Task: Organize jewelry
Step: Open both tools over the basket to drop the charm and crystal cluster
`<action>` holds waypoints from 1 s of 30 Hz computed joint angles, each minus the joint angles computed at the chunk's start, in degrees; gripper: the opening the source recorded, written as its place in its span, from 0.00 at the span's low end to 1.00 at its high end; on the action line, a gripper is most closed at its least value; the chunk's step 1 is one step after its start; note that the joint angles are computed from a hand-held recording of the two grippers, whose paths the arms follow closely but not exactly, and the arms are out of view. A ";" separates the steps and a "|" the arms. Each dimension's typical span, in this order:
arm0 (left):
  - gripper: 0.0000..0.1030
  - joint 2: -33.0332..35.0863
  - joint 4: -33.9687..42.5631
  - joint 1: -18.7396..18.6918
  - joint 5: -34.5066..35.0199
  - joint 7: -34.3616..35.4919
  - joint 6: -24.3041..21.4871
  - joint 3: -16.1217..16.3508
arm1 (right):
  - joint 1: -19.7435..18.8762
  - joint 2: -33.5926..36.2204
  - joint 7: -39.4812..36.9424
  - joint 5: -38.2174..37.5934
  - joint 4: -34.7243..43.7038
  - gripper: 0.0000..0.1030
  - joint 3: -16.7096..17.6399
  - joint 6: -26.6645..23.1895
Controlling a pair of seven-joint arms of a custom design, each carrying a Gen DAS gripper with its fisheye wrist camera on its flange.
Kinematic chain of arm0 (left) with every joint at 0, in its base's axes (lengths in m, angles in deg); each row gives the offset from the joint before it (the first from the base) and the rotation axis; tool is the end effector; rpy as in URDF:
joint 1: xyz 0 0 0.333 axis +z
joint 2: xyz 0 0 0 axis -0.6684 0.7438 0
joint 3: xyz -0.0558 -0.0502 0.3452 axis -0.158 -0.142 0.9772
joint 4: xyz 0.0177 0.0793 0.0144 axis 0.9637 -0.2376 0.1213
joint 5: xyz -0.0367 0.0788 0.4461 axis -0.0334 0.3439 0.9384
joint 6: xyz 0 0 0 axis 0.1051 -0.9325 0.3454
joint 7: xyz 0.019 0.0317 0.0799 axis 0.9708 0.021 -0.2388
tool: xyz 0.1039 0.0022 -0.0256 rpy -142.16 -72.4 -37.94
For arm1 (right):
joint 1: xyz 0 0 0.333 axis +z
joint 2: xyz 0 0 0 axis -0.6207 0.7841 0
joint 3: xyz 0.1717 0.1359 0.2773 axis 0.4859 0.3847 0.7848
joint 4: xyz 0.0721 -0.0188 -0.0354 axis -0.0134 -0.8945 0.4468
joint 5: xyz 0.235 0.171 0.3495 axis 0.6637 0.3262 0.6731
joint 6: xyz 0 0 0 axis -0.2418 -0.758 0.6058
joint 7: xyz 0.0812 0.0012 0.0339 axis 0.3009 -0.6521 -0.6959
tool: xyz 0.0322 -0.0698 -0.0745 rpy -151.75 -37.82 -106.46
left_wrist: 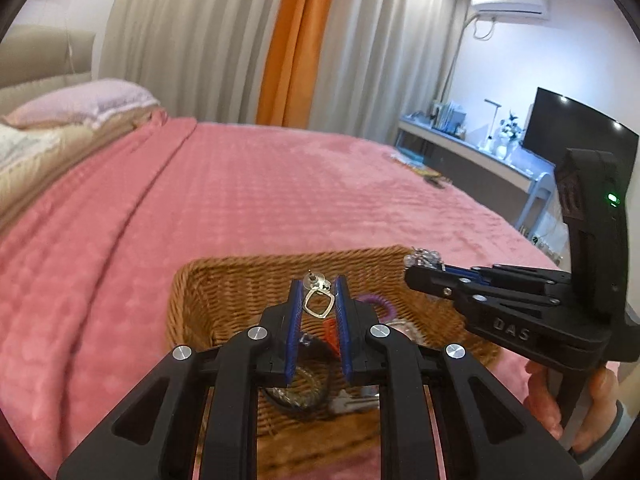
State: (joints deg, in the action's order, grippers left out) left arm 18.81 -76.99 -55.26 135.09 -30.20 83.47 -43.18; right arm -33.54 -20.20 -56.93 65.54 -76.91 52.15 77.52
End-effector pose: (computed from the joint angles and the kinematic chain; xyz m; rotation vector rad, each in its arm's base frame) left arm 0.6318 -0.2899 0.5452 -1.7868 1.4195 -1.0368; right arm 0.7578 0.1374 0.5440 -2.0530 0.9621 -0.2477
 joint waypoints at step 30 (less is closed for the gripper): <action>0.79 -15.88 -12.03 1.48 17.38 -21.43 -9.89 -8.04 | 0.09 -20.93 -22.66 25.64 -21.81 0.70 -4.77 3.48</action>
State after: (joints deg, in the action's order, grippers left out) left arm 2.93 -89.02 -53.78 152.48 -51.63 73.58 -51.22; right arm -33.46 -41.12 -79.59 91.17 -98.71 47.37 81.01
